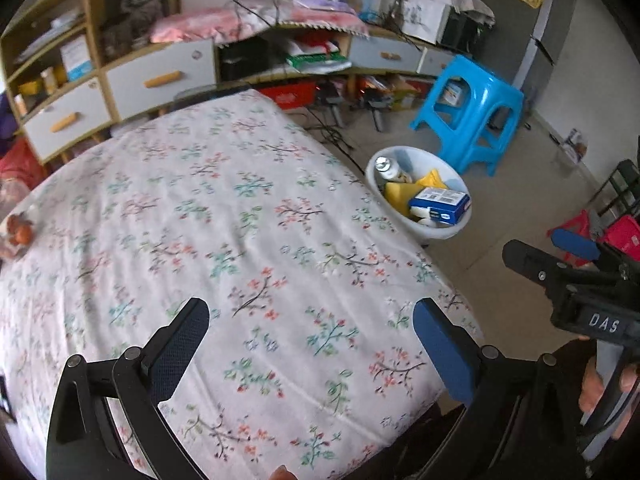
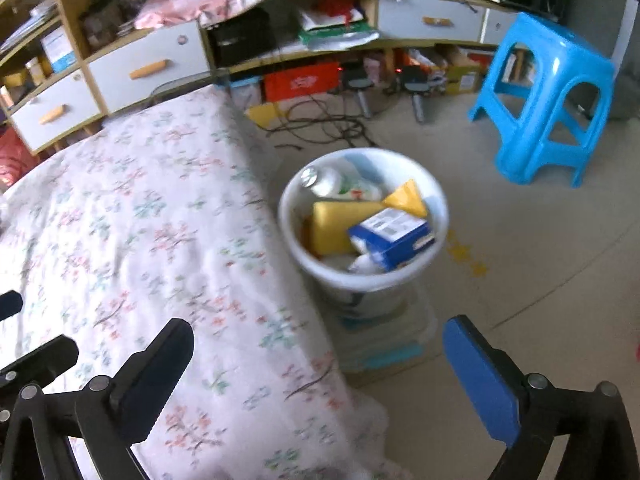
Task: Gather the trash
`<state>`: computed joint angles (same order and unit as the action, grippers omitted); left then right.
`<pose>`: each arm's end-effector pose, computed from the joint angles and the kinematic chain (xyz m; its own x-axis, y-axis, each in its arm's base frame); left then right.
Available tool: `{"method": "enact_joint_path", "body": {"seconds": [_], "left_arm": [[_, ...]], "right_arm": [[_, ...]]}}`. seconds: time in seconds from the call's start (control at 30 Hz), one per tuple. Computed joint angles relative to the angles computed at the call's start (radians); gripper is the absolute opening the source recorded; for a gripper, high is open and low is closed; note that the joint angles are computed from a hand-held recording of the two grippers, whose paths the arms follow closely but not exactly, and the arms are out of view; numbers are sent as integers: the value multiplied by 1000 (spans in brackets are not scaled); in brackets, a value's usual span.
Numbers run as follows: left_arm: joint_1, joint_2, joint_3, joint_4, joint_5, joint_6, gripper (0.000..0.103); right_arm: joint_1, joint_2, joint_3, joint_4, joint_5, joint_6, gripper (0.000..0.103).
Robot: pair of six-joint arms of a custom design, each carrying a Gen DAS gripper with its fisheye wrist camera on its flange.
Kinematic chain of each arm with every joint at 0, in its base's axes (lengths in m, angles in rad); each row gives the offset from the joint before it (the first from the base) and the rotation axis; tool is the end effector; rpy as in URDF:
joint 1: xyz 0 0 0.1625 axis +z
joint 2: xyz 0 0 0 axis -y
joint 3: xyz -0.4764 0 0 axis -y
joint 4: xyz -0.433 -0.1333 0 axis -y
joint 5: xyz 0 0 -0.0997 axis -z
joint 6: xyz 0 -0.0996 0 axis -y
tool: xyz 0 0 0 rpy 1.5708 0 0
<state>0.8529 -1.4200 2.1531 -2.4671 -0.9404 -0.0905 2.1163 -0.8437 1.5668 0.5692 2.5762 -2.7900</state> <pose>-0.1874 -0.5065 0.2806 -0.7273 0.3902 -0.5646 0.5857 0.7816 -0.2144 0.3327 -0.4533 0.1532 -0.7148 0.2084 0.6675 -0.2691 0.7990 -0.5377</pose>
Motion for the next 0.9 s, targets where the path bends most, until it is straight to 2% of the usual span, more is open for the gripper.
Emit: {"method": "enact_joint_path", "body": {"seconds": [0.1,0.23,0.3,0.63,0.9], "left_arm": [[1,-22,35,-33,29,-14,103],[-3,-31,73,-91,112,-24,103],[-1,-34,87,-119,137,-18,103],[17,-36,103,-142,147,-33,103],[15,-35,107,-148,146,-38,103]], "right_arm": [[18,13,20,-59,43,-13,102],[36,33,53,-191,146,-65,102],[35,43,61,-232,174,-81,102],[30,76,50,-269,150,-128,102],[31,75,54,-267,138,-106,102]]}}
